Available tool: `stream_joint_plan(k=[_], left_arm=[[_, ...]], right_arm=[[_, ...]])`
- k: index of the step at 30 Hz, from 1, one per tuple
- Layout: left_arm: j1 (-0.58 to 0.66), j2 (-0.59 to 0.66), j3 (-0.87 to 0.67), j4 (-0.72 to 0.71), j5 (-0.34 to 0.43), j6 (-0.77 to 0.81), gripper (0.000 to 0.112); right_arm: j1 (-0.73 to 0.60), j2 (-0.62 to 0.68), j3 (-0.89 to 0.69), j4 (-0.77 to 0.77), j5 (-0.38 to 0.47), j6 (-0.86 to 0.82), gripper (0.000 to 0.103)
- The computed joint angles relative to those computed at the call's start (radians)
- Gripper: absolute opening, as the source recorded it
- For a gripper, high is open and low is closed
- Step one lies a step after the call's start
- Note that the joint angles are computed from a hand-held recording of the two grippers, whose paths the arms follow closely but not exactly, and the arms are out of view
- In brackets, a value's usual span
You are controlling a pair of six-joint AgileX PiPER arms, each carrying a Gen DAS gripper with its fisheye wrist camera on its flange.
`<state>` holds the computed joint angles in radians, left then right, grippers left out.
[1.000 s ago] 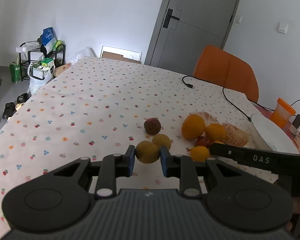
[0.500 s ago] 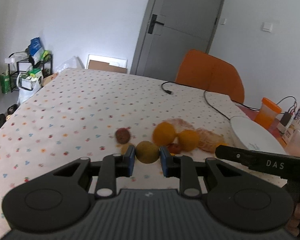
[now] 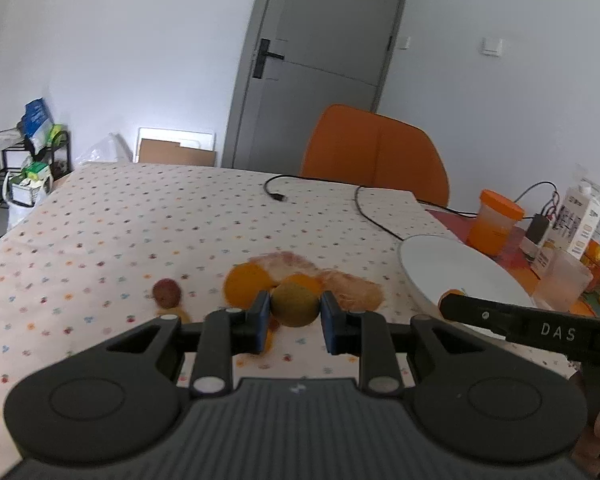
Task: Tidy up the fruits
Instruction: 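Carry both fruits over the white plate and open both grippers to drop them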
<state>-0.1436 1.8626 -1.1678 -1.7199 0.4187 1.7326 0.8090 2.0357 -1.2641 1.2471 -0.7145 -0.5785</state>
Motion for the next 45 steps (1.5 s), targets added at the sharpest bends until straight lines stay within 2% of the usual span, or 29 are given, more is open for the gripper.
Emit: stream_joint_plan(k=[7,26,32,34,35,37,45], left_arm=[[-0.050,-0.001,-0.015,-0.009,-0.017,0.016,0.025],[-0.200,0.059,-0.122,0.144,-0.058,-0.102,0.025],[-0.261,0.096,-0.181,0.238,-0.083,-0.194,0.025],[-0.280,0.109,-0.201,0.278,-0.087,-0.238,0.025],[-0.288,0.112,-0.206,0.282,-0.089,-0.240,0.025],[-0.306,0.122,-0.219,0.296,-0.097,-0.249,0.025],[-0.350,0.160,-0.289,0.510,-0.115,-0.458,0.025]], right_arm=[[-0.008,-0.063,0.132,-0.082,-0.044,0.177,0.022],[0.000,-0.118,0.322,-0.050,-0.203,0.309,0.022],[-0.004,-0.143,0.373,-0.035,-0.235,0.332,0.023],[-0.003,-0.146,0.388,-0.032,-0.249,0.343,0.025],[-0.004,-0.148,0.398,-0.038,-0.255,0.357,0.029],[-0.003,-0.151,0.417,-0.046,-0.269,0.380,0.029],[0.016,-0.168,0.477,-0.056,-0.317,0.443,0.029]])
